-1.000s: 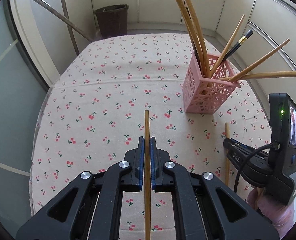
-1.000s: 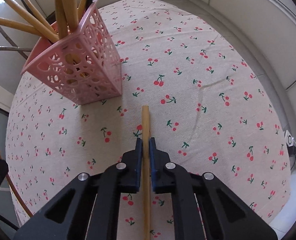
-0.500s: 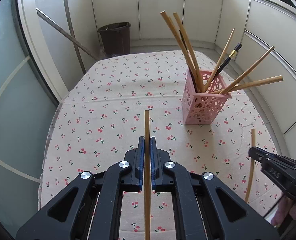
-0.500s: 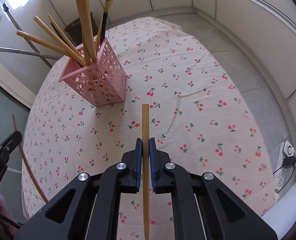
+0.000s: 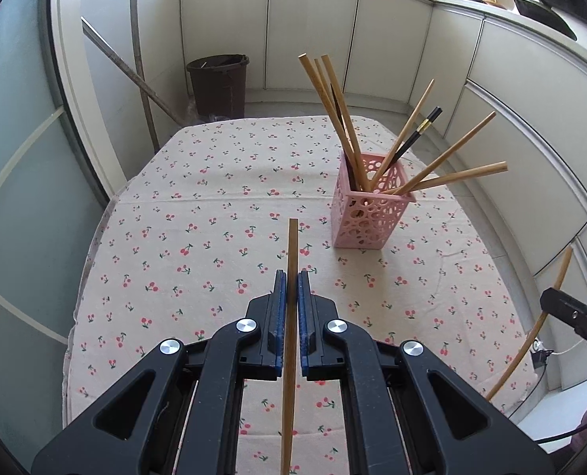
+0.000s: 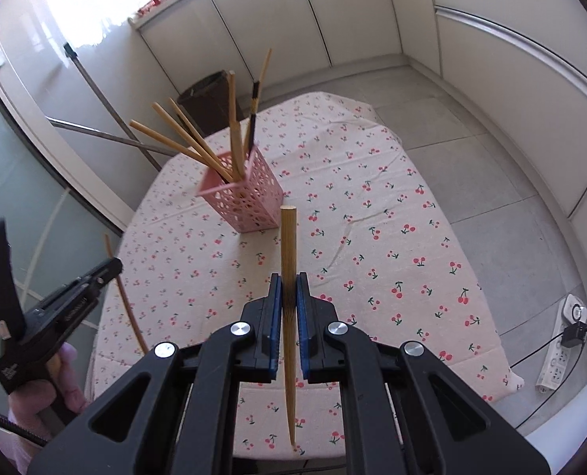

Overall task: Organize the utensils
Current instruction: 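Carry both held chopsticks up above the pink holder, then lower the left chopstick into the holder and open the left gripper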

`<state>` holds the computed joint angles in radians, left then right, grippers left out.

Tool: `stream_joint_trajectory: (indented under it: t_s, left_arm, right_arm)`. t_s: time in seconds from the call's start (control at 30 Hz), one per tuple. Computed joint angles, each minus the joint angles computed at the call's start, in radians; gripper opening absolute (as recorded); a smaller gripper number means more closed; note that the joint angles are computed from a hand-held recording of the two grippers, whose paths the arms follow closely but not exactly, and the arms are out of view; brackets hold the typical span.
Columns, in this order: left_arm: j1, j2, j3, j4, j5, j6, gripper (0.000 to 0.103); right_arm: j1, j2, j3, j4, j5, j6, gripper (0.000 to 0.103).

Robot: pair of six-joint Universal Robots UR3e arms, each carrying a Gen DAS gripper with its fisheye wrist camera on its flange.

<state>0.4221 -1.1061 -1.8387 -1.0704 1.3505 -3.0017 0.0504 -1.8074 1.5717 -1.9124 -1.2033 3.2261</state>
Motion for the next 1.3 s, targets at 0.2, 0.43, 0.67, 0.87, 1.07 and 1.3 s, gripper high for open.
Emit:
stream_joint_trajectory:
  t_s: [0.2, 0.43, 0.67, 0.87, 1.07, 1.3]
  left_arm:
    - [0.076, 0.106, -0.014, -0.081, -0.073, 0.005, 0.005]
    - [0.135, 0.108, 0.116, -0.179, -0.144, 0.001, 0.005]
    - [0.000, -0.097, 0.409, -0.122, -0.063, -0.113, 0.005]
    - [-0.134, -0.336, 0.745, -0.107, 0.044, -0.197, 0.005]
    - [-0.214, -0.526, 1.037, -0.185, 0.085, -0.228, 0.005]
    - [-0.256, -0.649, 1.232, -0.234, 0.113, -0.236, 0.005]
  right_arm:
    - [-0.084, -0.078, -0.013, 0.076, 0.114, -0.050, 0.008]
    - [-0.167, -0.103, -0.039, 0.118, 0.212, -0.080, 0.008]
    - [-0.283, -0.113, -0.060, 0.195, 0.293, -0.111, 0.008]
    - [-0.359, -0.112, -0.073, 0.246, 0.345, -0.136, 0.008]
    - [-0.397, -0.107, -0.079, 0.282, 0.370, -0.150, 0.008]
    - [-0.399, -0.089, -0.090, 0.298, 0.376, -0.152, 0.008]
